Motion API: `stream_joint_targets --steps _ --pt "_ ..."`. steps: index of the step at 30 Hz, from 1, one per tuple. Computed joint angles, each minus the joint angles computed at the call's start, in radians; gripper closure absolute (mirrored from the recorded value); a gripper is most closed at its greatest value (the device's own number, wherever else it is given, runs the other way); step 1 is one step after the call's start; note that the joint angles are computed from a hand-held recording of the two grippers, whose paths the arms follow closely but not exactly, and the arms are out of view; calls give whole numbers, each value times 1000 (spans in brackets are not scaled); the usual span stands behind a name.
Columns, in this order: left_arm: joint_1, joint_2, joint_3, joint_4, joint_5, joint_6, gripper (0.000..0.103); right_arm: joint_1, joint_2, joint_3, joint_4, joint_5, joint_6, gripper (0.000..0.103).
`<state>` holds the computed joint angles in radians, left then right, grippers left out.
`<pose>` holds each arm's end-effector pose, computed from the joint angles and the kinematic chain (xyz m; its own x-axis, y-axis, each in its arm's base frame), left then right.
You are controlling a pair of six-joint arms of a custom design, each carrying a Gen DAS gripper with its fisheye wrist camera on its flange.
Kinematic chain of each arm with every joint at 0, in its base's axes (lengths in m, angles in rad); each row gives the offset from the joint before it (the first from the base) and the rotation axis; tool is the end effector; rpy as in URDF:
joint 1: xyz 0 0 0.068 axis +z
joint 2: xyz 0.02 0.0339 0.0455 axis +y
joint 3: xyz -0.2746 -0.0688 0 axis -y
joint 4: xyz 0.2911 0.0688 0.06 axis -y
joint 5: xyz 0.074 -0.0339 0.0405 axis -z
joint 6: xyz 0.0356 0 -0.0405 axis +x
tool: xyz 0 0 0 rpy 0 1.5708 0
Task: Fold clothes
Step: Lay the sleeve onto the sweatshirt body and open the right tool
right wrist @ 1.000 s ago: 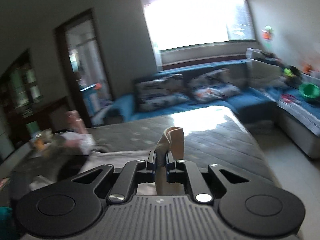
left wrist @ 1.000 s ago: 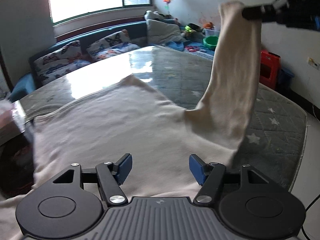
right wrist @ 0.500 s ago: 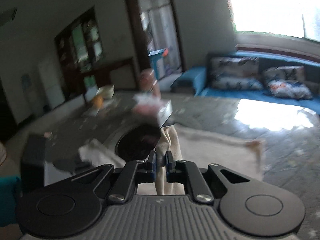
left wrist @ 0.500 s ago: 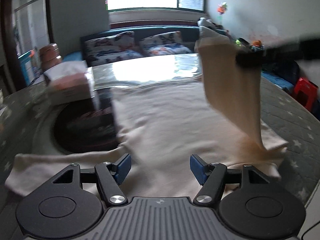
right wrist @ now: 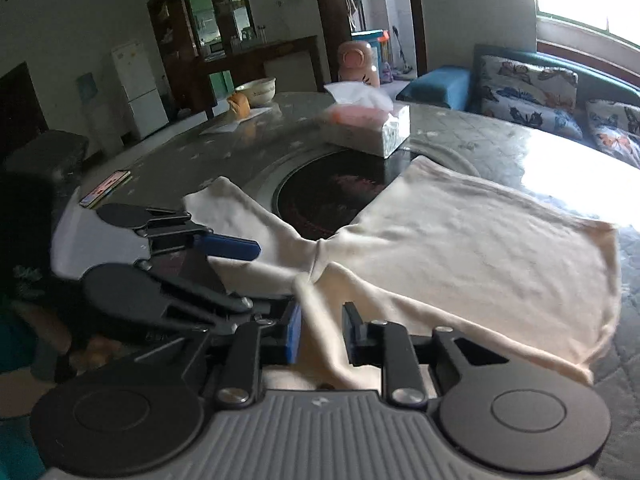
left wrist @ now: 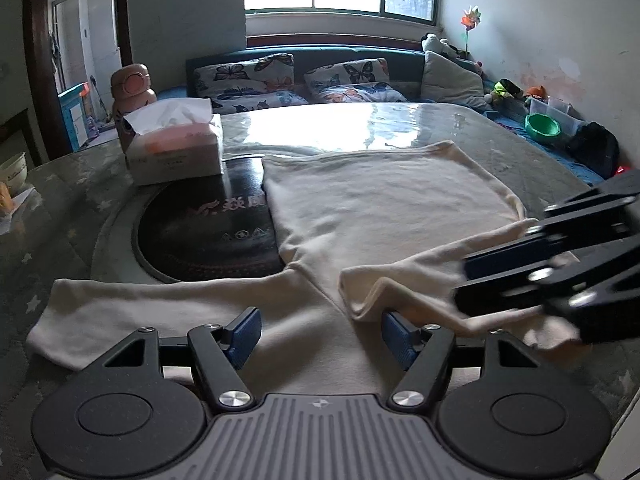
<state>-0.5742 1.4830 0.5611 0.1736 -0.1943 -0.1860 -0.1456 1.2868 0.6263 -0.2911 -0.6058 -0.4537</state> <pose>0.2552 -0.1569 0.1173 -0.6380 0.1966 -0.7445 0.3013 0.9535 -0.0064 0.2698 -0.0191 0.1618 -0.6332 -0.2713 -0.7249 -0.5398 0.8259 0.1624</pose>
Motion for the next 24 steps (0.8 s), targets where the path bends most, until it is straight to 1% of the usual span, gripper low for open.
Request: stream_joint_targets --steps 2,5,9,12,13,14,16,17,19,21,24 --pt "5 -12 -2 0 -3 -8 34 -39 -24 0 -26 1 -29 81" --pt "2 -27 -2 9 -2 -16 35 -97 -11 11 -17 61 -42 82" --pt "-13 -18 14 22 28 -4 36 -156 71 24 81 126 -13 82" --pt "-16 -52 10 33 32 -7 36 -188 158 45 143 158 18 82" --pt "-9 -68 8 35 39 -4 36 -194 179 49 157 176 22 83" --pt "-5 -74 10 31 44 1 36 -200 189 52 160 180 22 87" --pt "0 -65 19 21 51 12 36 -208 195 55 162 173 16 88" --pt "-3 -46 26 23 59 10 37 -213 199 56 162 170 13 88" --pt "-7 -7 40 27 75 6 44 -204 182 48 161 160 8 88" --pt "-13 33 55 30 88 2 54 -181 162 41 150 151 1 88" --pt "-28 85 64 40 64 5 56 -143 134 31 126 131 -14 88"
